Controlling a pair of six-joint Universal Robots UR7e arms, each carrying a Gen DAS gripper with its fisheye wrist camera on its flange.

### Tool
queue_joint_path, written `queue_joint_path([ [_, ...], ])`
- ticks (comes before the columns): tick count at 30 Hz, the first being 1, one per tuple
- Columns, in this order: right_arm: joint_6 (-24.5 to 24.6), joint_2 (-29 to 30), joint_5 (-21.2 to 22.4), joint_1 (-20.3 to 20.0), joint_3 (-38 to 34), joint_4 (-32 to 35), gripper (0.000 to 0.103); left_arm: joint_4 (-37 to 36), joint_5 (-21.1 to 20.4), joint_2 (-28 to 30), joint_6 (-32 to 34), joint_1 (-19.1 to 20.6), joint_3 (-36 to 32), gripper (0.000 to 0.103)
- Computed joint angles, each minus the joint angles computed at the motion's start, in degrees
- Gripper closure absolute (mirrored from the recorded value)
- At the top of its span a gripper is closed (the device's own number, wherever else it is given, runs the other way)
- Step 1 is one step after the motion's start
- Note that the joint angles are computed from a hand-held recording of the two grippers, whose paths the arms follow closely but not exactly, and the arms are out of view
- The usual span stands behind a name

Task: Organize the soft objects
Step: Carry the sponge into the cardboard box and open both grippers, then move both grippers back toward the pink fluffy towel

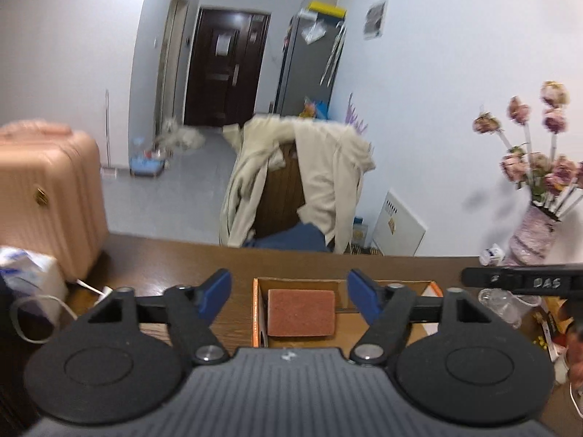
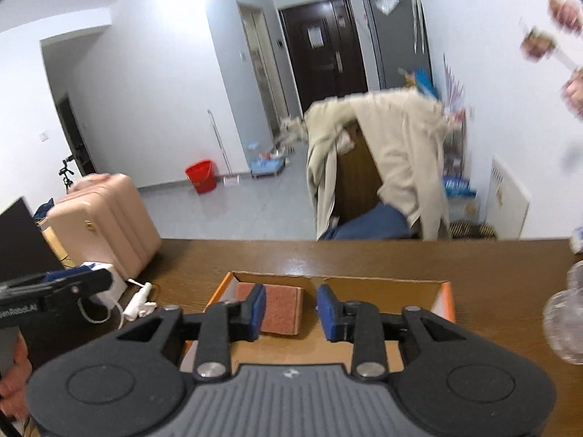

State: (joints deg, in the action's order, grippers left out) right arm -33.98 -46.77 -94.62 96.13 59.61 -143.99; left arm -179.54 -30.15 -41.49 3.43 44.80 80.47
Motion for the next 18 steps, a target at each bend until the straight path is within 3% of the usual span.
queue_joint_path([
  [6, -5.17, -13.17, 3.12, -1.22, 17.15, -9.18, 0.063, -7.70, 5.50, -3.14, 1.04, -6.36, 9.74, 0.020],
  [8, -8.48, -18.26, 6.56, -2.76, 24.88, -14.37, 0.058, -12.99, 7.78, -2.99, 2.85, -8.28, 13.37, 0.016],
  [11, -13.07, -25.76, 12.24, -5.73, 36.91, -22.47, 0.041, -23.61, 11.17, -2.06, 6.33, -11.82, 20.68, 0.005],
  [14, -18.05, -32.85, 17.83, -9.71, 48.06, -28.94, 0.035, -30.75, 14.44, -1.31, 5.55, -15.62, 28.81, 0.004],
  [16, -20.47, -37.55, 22.26, -13.10, 55.20, -32.68, 0.020, -35.58, 15.51, -0.41, 4.68, -18.06, 33.58, 0.001],
  [18, -22.29, -40.91, 25.87, -16.39, 61.43, -37.17, 0.013, -38.60, 17.03, 0.72, 2.10, -20.93, 38.34, 0.000],
])
